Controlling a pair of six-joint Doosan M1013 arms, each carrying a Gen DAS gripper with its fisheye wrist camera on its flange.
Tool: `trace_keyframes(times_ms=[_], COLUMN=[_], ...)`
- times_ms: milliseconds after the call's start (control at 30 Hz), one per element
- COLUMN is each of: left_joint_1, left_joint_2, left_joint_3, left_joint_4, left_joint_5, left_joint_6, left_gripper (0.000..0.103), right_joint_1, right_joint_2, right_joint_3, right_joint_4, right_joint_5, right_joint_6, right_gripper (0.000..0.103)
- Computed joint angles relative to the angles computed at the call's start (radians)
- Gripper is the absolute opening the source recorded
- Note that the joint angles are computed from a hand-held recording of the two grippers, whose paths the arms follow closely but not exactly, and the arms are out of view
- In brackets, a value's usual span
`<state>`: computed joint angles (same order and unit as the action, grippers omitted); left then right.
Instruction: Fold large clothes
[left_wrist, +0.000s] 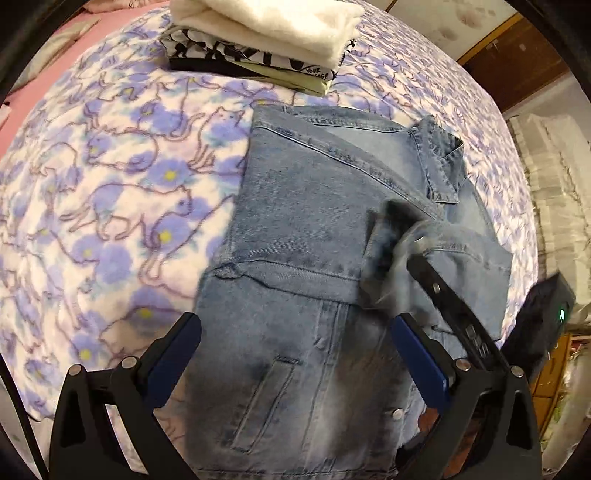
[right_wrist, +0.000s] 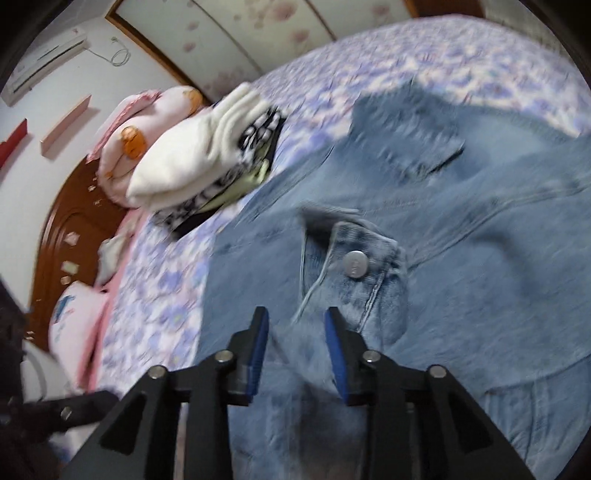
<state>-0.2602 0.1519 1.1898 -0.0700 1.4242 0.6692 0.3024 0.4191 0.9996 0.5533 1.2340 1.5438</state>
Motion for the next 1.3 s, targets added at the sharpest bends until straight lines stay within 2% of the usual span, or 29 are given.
trace_keyframes(times_ms=[67,167,200,333,533,600,667,700,800,833,867,933,1033,1167,1233,1300], left_joint_1=[0.005,0.005,0.004,-0.011,-0.054,-0.060,-0.068,-0.074,-0.087,-0.094,-0.102,-0.114,-0.128,-0.148,-0.154,-0.151], left_joint_2=[0.007,0.016,0.019,0.032,0.061,0.065,0.074,0.083,0.110,0.120,0.129,0.134,0.158,0.203,0.224,0.238], left_joint_3=[0.006,0.021,0.027,0.065,0.093,0.104,0.104,0.093,0.048,0.027,0.006,-0.019,-0.088,-0.211,-0.266,-0.309], left_joint_4=[-0.034,-0.101,-0.122,-0.208,-0.202,-0.196,-0.174,-0.150,-0.085,-0.060,-0.032,0.012,0.065,0.168,0.209,0.227], left_joint_5=[-0.023,-0.070,-0.084,-0.174,-0.283,-0.325,-0.357,-0.348,-0.293,-0.265,-0.238,-0.233,-0.208,-0.190,-0.189,-0.220], left_joint_6=[-0.010,-0.026,-0.030,-0.068,-0.168,-0.201,-0.241,-0.264,-0.312,-0.330,-0.348,-0.366,-0.374,-0.315,-0.289,-0.261], left_gripper=[0.102,0.102,0.102,0.102,0.100,0.096,0.087,0.084,0.051,0.034,0.026,0.018,0.015,0.013,0.013,0.013], right_joint_1=[-0.010,-0.026,-0.036,-0.087,-0.179,-0.202,-0.221,-0.231,-0.257,-0.263,-0.268,-0.274,-0.279,-0.284,-0.282,-0.276], right_joint_2=[-0.010,-0.047,-0.060,-0.075,-0.093,-0.097,-0.101,-0.099,-0.090,-0.085,-0.083,-0.074,-0.060,-0.051,-0.043,-0.034], right_joint_3=[0.009,0.035,0.044,0.053,0.077,0.078,0.083,0.082,0.074,0.069,0.068,0.059,0.040,0.025,0.014,0.003], right_joint_4=[0.016,-0.047,-0.074,-0.120,-0.170,-0.213,-0.231,-0.238,-0.230,-0.229,-0.227,-0.215,-0.193,-0.144,-0.121,-0.116], right_joint_5=[-0.003,-0.056,-0.070,-0.055,-0.022,-0.009,0.005,0.018,0.062,0.078,0.088,0.112,0.138,0.136,0.142,0.149], right_joint_6=[-0.033,-0.049,-0.041,0.020,0.081,0.077,0.066,0.063,0.044,0.038,0.031,0.012,-0.009,-0.038,-0.062,-0.077], right_gripper=[0.035,0.054,0.055,0.055,0.055,0.055,0.055,0.055,0.055,0.055,0.055,0.055,0.055,0.055,0.051,0.040])
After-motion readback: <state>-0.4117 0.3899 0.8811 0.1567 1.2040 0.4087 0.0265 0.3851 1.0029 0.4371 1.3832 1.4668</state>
